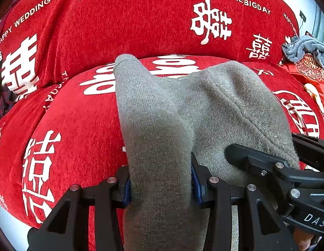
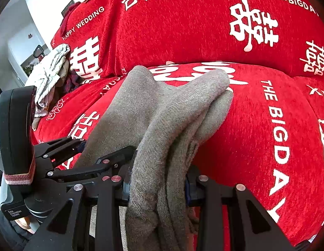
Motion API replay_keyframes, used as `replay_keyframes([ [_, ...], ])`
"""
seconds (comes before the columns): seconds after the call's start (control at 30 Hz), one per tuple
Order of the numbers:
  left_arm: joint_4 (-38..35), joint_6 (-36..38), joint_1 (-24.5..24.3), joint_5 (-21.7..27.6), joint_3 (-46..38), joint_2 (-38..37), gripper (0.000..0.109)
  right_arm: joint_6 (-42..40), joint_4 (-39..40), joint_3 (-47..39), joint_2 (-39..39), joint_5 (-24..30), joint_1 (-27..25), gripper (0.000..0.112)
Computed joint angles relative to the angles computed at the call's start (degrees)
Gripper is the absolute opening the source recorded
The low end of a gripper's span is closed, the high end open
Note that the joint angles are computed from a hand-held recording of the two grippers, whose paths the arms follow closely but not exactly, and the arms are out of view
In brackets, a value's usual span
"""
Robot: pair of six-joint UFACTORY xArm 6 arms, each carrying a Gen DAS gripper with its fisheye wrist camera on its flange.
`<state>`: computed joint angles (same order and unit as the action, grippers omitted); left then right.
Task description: Fold small clothes
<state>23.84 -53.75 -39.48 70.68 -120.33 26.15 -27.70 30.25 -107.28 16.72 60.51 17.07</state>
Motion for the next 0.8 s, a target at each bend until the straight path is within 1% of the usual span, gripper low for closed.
replay_keyframes([
  [0.1, -0.6, -1.1, 0.6, -2.6, 3.5, -1.8, 0.046, -0.8, 0.1, 1.3, -0.5, -1.9, 0.4, 0.037],
  [0.27, -1.3, -1.9, 1.3, -5.4, 6.9, -3.4, 0.047, -0.6, 2.1, 1.6, 0.4, -2.1, -0.5, 0.037],
  [0.33, -1.4, -2.2, 1.6, -6.4, 8.5, -4.2, 0.05, 0.3, 3.0, 1.0, 1.4, -1.1, -1.3, 0.037],
  [0.37, -1.6, -2.7, 1.8, -7.1, 9.6, -4.8, 0.054, 0.9, 3.7, 0.5, 2.1, -0.1, -1.9, 0.037],
  [0.4, -1.5, -3.1, 1.8, -7.0, 9.9, -5.1, 0.062, 1.4, 4.2, 0.0, 2.8, 0.8, -2.4, 0.039],
  [0.47, -0.7, -3.7, 1.6, -6.1, 10.1, -5.3, 0.071, 2.5, 5.0, -1.0, 3.9, 2.4, -3.3, 0.044],
  [0.53, -0.9, -3.9, 1.6, -6.7, 11.5, -6.2, 0.071, 3.8, 5.6, -1.7, 4.8, 3.4, -4.3, 0.055],
  [0.57, -1.1, -3.9, 1.7, -7.0, 11.9, -6.7, 0.071, 4.3, 5.7, -1.5, 4.8, 3.2, -4.6, 0.057],
  [0.63, -0.5, -4.1, 1.4, -6.4, 12.2, -7.3, 0.071, 4.5, 6.4, -0.9, 4.4, 2.9, -5.1, 0.057],
  [0.73, 1.7, -4.2, 0.6, -3.9, 11.2, -7.7, 0.071, 4.7, 5.2, -0.1, 3.0, 1.3, -5.2, 0.057],
  [0.8, 3.9, -4.9, -0.1, -3.2, 11.3, -8.6, 0.071, 4.3, 4.6, 2.0, 0.7, -1.9, -5.2, 0.057],
])
